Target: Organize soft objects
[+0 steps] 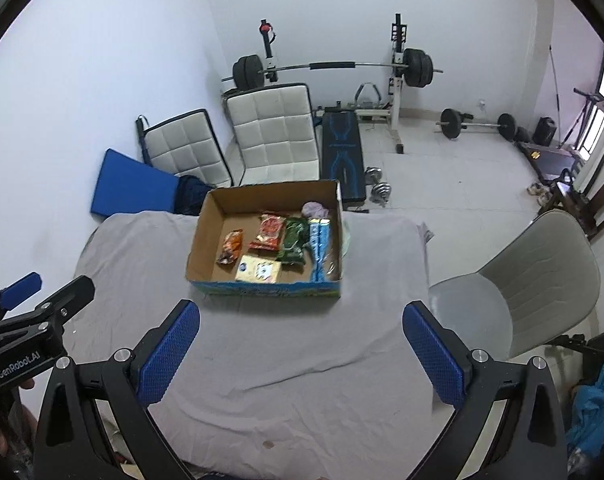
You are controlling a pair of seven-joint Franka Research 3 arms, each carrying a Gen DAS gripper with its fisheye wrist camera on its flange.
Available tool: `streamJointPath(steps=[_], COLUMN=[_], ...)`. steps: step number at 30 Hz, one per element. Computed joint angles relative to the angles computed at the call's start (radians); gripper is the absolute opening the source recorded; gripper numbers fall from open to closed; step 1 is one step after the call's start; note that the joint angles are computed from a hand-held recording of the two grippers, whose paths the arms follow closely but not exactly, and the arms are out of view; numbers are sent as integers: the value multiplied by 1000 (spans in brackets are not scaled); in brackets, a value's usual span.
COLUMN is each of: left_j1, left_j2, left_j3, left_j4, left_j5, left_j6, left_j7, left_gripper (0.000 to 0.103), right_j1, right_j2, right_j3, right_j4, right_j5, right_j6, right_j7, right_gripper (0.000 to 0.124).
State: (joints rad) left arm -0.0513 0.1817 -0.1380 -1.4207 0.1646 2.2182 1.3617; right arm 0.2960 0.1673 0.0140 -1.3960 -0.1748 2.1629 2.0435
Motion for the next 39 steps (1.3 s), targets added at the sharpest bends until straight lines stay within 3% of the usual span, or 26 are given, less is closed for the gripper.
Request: streamJointPath(steps=[14,39], left_j1=[-16,-14], left_j2=[69,98], left_j3=[4,2], left_j4=[68,81], left_j5=[56,43], left_j6=[-11,1], left_j7=[-26,-16], left_gripper=[103,103], right_j1=[34,49], right_j2=[133,134], right_j3=[-38,-48], right_j4=[168,166], right_j5=[-96,-128], right_j6=[-76,-82], right_j7=[20,26], right_gripper=[103,103])
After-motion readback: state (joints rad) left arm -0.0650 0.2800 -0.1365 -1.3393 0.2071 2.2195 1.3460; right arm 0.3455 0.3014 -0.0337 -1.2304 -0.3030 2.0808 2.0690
